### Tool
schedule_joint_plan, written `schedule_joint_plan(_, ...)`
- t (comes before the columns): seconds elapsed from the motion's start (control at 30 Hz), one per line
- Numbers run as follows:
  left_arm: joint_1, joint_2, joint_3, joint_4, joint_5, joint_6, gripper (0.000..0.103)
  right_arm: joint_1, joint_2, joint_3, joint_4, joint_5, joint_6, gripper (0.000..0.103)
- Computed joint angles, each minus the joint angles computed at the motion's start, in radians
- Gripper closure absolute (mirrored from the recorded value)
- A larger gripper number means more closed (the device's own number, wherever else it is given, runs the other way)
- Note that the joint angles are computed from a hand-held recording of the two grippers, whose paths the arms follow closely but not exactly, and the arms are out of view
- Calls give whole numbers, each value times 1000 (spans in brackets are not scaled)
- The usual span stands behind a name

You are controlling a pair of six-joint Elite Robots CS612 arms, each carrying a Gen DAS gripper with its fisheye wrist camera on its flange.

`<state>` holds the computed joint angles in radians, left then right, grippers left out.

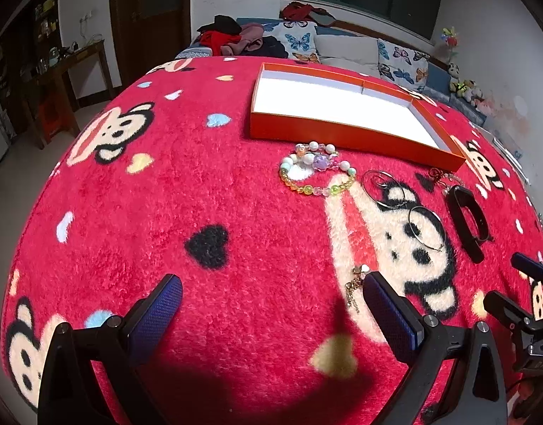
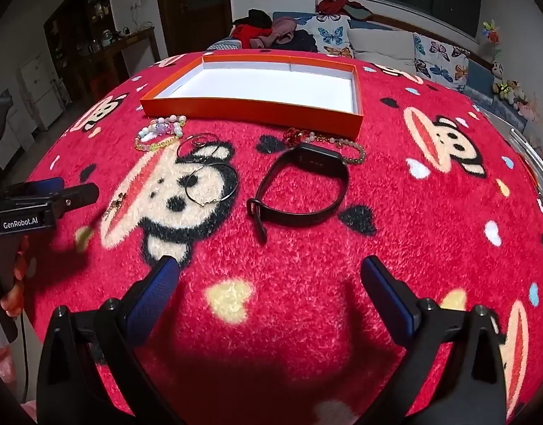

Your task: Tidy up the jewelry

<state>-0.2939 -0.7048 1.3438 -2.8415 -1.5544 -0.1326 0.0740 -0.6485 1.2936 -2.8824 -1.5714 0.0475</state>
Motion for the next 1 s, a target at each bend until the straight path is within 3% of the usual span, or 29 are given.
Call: schedule_joint_plan(1.0, 3, 15, -21, 27, 14, 21, 0, -2, 8, -14, 18, 8, 12, 0)
